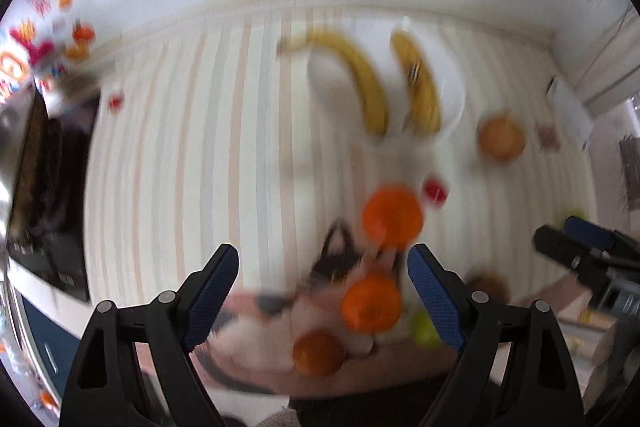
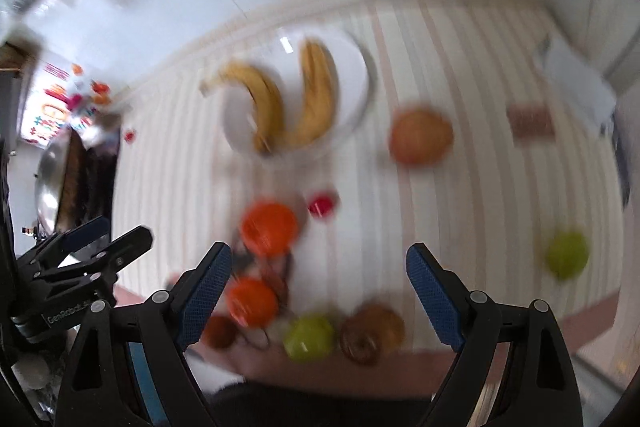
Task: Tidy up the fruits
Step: 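Move both tools back toward the fruits on the cat mat, then grasp an orange with the left tool while the right tool grasps the brown pear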
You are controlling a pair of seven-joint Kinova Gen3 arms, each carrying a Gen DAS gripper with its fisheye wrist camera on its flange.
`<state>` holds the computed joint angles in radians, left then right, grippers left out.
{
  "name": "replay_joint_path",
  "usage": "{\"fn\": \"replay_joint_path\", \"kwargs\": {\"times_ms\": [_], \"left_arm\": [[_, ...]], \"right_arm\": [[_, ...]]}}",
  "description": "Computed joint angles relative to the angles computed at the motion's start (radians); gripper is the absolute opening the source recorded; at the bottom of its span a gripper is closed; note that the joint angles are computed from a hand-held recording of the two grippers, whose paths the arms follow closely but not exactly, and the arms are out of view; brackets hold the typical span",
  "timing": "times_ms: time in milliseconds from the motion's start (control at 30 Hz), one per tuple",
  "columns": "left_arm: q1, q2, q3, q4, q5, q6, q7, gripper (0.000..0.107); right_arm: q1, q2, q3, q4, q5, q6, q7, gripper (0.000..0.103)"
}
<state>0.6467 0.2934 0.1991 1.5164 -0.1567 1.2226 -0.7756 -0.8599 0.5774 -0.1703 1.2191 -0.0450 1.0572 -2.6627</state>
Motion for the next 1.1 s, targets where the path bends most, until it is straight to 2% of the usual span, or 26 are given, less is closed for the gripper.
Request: {"fn": "replay_joint_path", "kwargs": {"times_ms": [233,367,467,500,567,600,633,700,767,833,933,1100], "left_arm": [[-0.047,0.023,0.021,0.190,0.179,-0.077,-0.035,0.086],[-0.070,0.052,0.025,0.256,0.252,-0.120,-0.062,0.086],[-0.077,0.079,0.029,0.284,0.289,-0.149,-0.089,0.086],[-0.073,0.086,0.029,0.291,0.292,-0.155,-0.090,0.081],[-0.076,0.095,0.031,0.310,0.312,-0.181,-0.105,0.056],[-0.070,0.098,0.028,0.317,0.311,-0.189,-0.098,0.051],[-0.059,0.091,0.023,0.324,0.302,-0.202,-0.084,0.051],[-0.032,0.078,0.014,0.329,0.267,-0.212,-0.044,0.051],[-0.023,0.069,0.007,0.329,0.237,-0.211,-0.020,0.050],[-0.033,0.060,-0.001,0.326,0.220,-0.204,-0.008,0.050],[-0.053,0.052,-0.005,0.332,0.207,-0.205,-0.002,0.050],[-0.074,0.070,-0.005,0.337,0.200,-0.213,-0.019,0.051]], "right_arm": [[0.100,-0.005,-0.096,0.278,-0.220,-0.217,0.042,0.091],[0.125,-0.001,-0.120,0.372,-0.299,-0.321,0.068,0.091],[0.153,0.009,-0.145,0.425,-0.357,-0.391,0.098,0.086],[0.157,0.015,-0.151,0.435,-0.369,-0.403,0.105,0.083],[0.176,0.031,-0.169,0.453,-0.403,-0.433,0.127,0.081],[0.184,0.039,-0.180,0.463,-0.420,-0.449,0.140,0.078],[0.193,0.044,-0.192,0.475,-0.439,-0.470,0.152,0.073],[0.186,0.050,-0.194,0.492,-0.454,-0.505,0.158,0.070],[0.157,0.038,-0.165,0.492,-0.428,-0.500,0.137,0.069],[0.106,0.032,-0.110,0.455,-0.363,-0.444,0.089,0.069],[0.084,0.032,-0.082,0.415,-0.301,-0.388,0.061,0.069],[0.105,0.042,-0.096,0.398,-0.283,-0.363,0.073,0.069]]}}
